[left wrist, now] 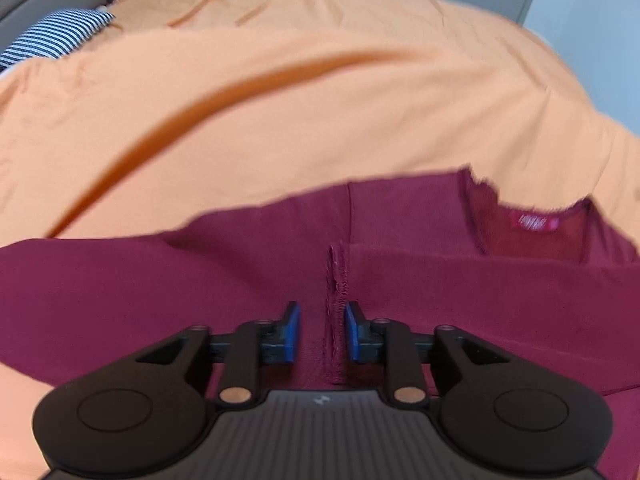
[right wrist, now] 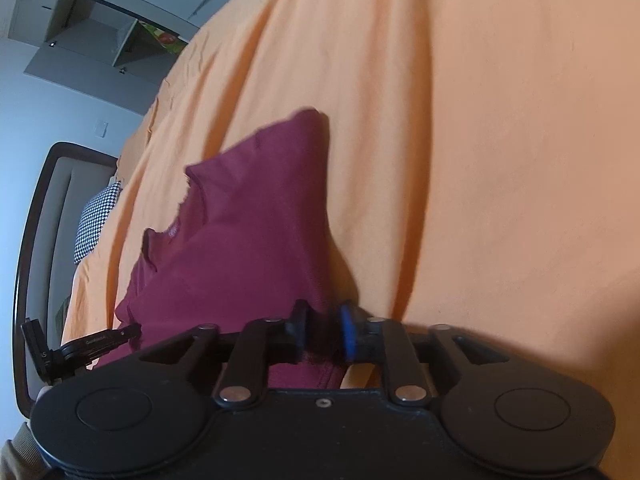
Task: Fold small clothes
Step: 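Open the left gripper and grasp the other sleeve cuff with it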
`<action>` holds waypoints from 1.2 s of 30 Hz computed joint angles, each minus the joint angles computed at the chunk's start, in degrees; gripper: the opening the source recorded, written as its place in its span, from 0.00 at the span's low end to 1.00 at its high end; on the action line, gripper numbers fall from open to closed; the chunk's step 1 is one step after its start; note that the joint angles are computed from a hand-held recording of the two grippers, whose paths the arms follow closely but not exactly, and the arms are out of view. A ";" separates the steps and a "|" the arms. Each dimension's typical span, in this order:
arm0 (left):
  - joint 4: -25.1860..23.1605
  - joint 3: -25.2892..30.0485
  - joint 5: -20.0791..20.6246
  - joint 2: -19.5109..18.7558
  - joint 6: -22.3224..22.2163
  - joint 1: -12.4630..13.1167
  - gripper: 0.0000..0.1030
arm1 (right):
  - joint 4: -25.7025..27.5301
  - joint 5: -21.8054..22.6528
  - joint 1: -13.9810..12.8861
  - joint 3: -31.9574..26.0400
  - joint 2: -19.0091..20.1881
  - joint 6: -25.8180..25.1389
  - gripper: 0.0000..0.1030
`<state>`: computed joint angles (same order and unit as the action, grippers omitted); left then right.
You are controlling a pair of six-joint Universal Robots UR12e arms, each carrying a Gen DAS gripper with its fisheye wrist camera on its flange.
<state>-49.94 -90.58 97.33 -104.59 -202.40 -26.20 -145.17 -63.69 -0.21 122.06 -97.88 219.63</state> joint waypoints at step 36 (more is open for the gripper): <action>20.62 -24.78 16.90 14.32 -28.83 16.10 0.48 | -6.76 -3.11 17.70 -12.43 4.45 4.65 0.55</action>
<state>-29.32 -115.36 114.23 -90.27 -231.23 -10.10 -151.93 -66.80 17.49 109.63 -93.44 224.27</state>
